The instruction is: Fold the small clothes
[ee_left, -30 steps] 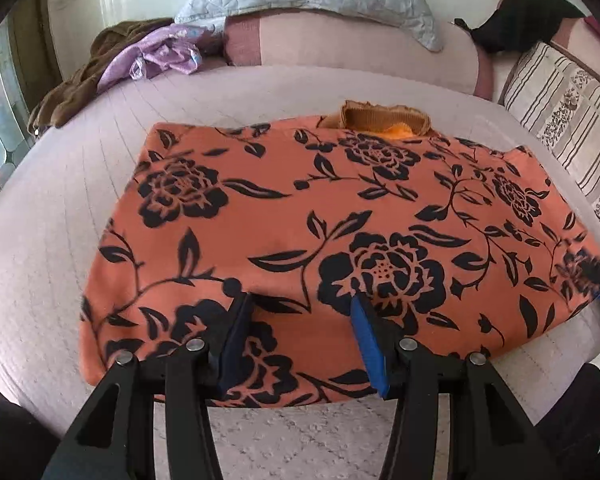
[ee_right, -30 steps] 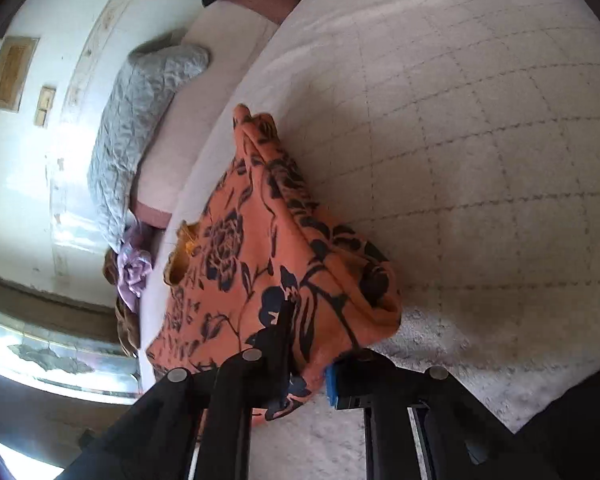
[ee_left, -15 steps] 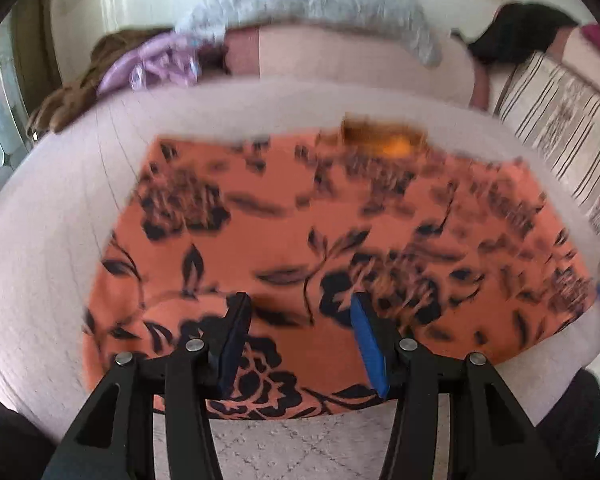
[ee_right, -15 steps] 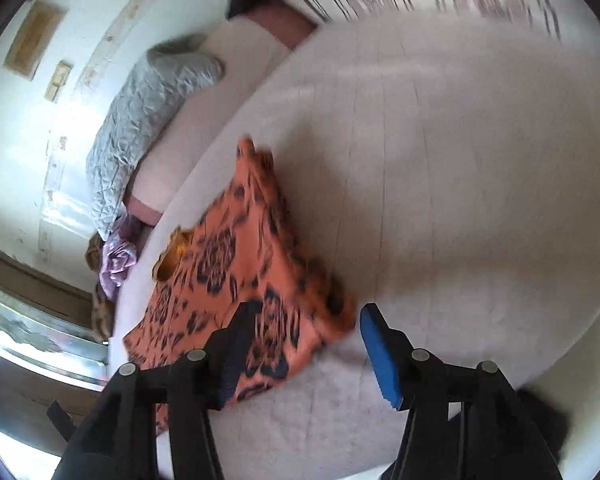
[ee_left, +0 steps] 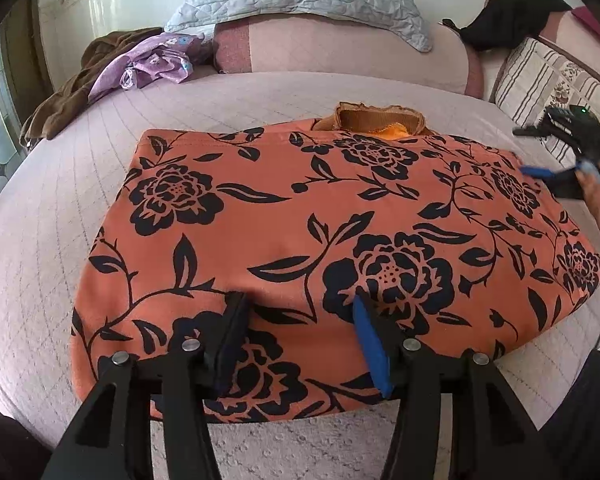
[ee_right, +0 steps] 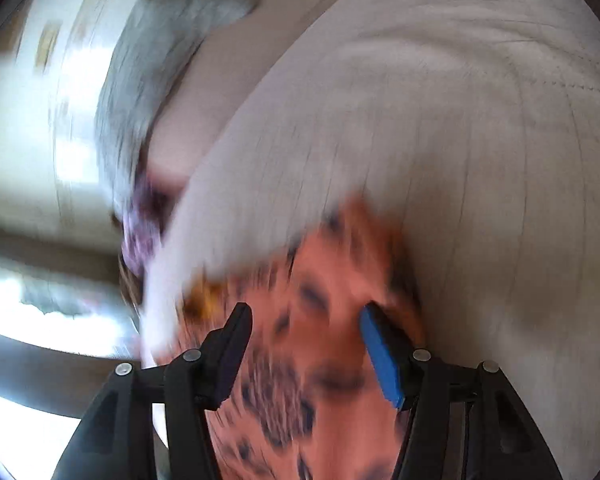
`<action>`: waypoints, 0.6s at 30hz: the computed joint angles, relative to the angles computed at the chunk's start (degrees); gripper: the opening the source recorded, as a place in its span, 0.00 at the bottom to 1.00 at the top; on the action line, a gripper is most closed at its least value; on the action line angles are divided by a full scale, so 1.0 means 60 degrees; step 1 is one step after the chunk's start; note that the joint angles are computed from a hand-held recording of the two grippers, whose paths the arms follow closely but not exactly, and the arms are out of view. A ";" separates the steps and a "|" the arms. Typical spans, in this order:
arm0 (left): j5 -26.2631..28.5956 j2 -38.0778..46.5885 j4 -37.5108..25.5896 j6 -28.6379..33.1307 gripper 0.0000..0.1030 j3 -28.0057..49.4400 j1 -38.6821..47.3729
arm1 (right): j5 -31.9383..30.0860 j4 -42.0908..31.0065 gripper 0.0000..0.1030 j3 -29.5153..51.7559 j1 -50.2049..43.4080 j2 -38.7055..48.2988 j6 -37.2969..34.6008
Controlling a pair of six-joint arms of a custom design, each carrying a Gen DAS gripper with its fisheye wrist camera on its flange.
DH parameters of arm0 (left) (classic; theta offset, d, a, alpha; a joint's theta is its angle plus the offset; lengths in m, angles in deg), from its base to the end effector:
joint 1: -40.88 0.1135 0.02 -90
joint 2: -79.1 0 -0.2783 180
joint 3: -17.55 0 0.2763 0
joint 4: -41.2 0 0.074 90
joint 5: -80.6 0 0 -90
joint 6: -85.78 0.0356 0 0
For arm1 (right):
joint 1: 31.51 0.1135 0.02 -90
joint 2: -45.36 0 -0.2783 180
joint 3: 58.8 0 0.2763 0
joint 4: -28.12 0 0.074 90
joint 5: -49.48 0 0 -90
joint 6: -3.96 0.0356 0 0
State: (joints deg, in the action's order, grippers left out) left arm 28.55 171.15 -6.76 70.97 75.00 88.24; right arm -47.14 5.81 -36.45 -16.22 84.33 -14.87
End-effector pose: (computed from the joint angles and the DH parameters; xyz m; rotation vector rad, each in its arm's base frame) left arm 0.1994 0.1842 0.1335 0.6522 2.4012 -0.2692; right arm 0.1469 0.0444 0.1408 1.0739 2.1674 0.8931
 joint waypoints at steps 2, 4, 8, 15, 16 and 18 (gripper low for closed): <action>-0.0014 0.0033 -0.0050 -0.0056 0.56 0.0046 -0.0048 | -0.0689 0.0499 0.59 -0.0221 -0.1134 -0.0009 -0.0017; -0.0022 0.0015 -0.0074 -0.0097 0.57 0.0049 -0.0059 | -0.0534 0.0289 0.60 -0.0020 -0.1176 0.0047 -0.0014; -0.0108 -0.0115 -0.0006 -0.0216 0.59 -0.0046 -0.0149 | 0.0519 0.0259 0.66 0.0491 0.0248 0.0220 -0.0112; -0.0387 0.0039 -0.0924 -0.0712 0.59 0.0683 -0.0151 | 0.3705 -0.1775 0.64 0.2094 0.3476 0.1206 0.0942; -0.0353 0.0041 -0.1044 -0.0711 0.59 0.0779 -0.0043 | 0.4310 -0.2017 0.64 0.2400 0.4400 0.1254 0.1230; -0.0277 0.0023 -0.1214 -0.0697 0.59 0.0932 0.0181 | 0.5532 -0.2458 0.64 0.3006 0.6394 0.1789 0.2067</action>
